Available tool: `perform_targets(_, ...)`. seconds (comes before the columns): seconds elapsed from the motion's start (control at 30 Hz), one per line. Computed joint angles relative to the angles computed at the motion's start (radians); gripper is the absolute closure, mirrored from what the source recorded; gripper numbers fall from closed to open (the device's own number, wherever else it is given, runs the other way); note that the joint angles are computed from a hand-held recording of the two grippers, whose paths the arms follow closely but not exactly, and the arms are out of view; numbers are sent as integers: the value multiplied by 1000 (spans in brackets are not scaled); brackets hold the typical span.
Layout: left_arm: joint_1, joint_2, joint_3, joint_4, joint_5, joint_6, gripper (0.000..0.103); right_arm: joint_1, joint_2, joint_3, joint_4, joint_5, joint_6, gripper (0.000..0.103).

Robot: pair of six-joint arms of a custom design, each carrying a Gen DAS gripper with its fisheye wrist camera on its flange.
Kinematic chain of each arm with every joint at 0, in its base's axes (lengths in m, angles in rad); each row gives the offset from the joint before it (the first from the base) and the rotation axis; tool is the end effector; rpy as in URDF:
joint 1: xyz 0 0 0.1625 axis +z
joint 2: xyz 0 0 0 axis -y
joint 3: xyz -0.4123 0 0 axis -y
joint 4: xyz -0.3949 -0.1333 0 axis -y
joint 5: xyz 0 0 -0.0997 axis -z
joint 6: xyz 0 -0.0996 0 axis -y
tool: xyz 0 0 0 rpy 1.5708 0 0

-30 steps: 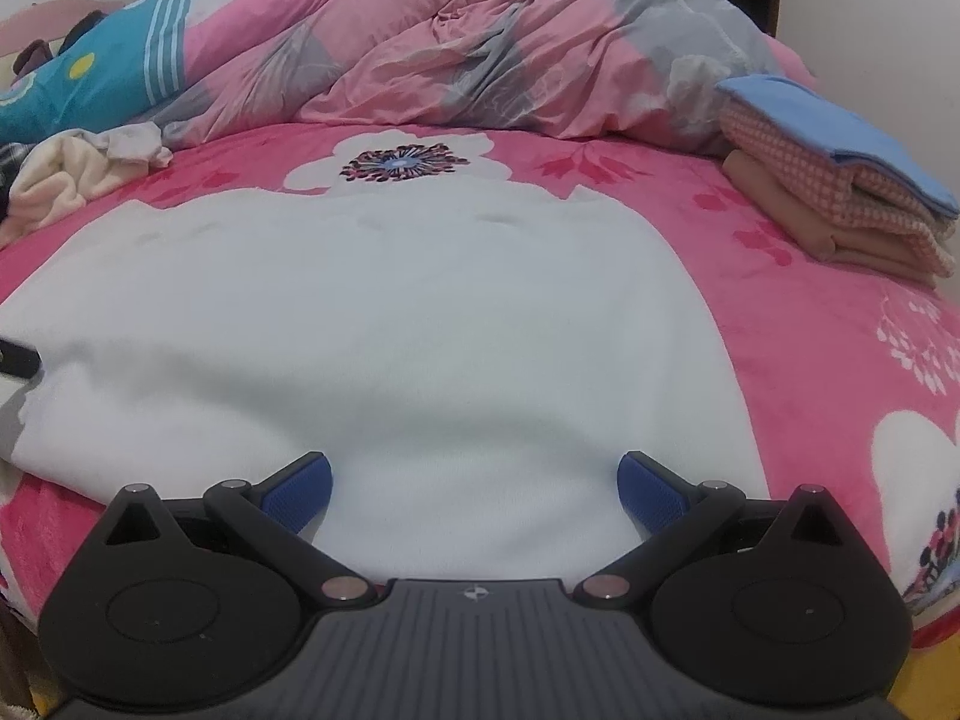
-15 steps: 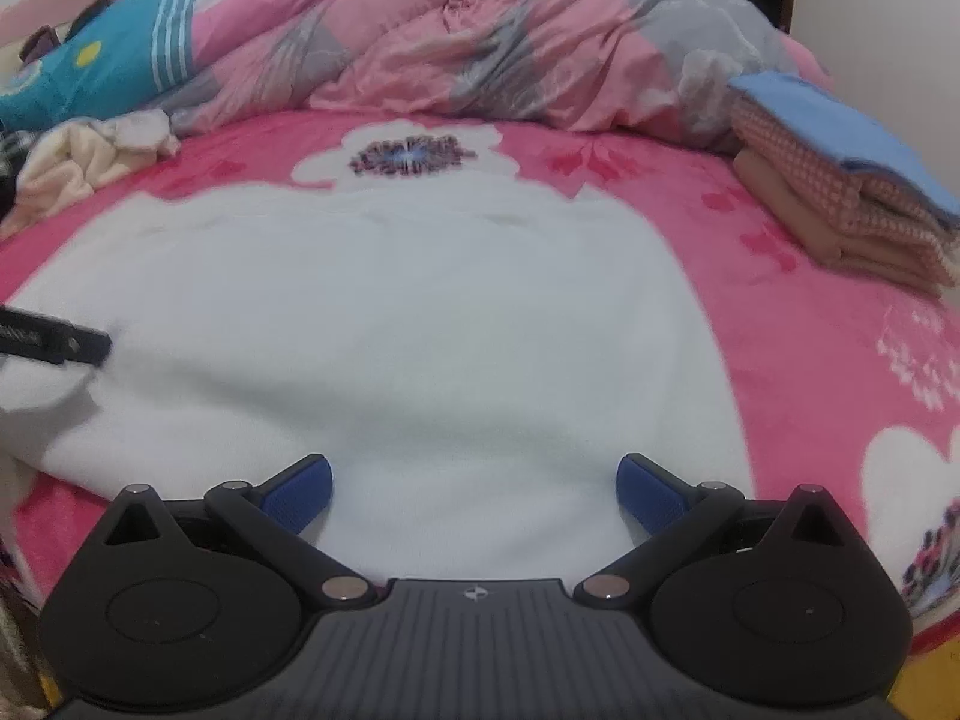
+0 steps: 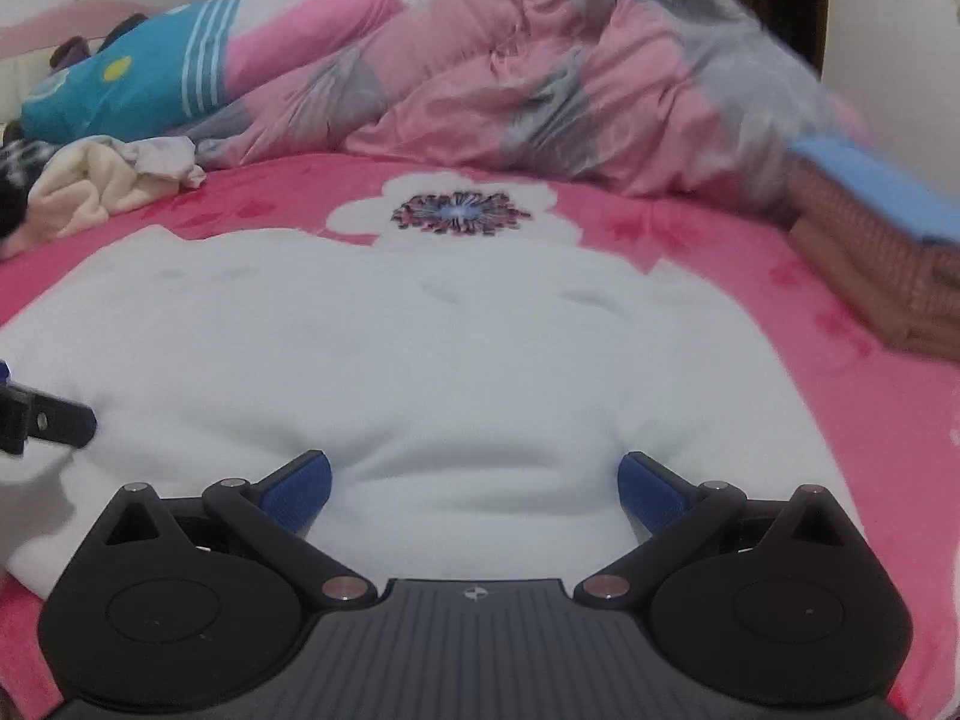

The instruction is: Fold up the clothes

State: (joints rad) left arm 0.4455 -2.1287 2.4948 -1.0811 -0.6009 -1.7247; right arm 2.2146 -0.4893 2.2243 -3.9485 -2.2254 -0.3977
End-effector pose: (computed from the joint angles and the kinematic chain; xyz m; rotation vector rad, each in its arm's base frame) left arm -0.0635 -0.2691 0.2587 -0.1321 2.0662 -0.9161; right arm 0.3141 -0.2975 -0.0368 0.9692 -2.2410 0.9026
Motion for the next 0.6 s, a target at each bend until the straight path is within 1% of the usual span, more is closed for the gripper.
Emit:
perform_targets(0.07, 0, 2, -1, 2, 0, -2, 0, -2, -4, 6, -4, 5, 13, 0)
perform_targets(0.6, 2, 39, -8, 12, -5, -35, 0, -7, 10, 12, -44, 19, -2, 0)
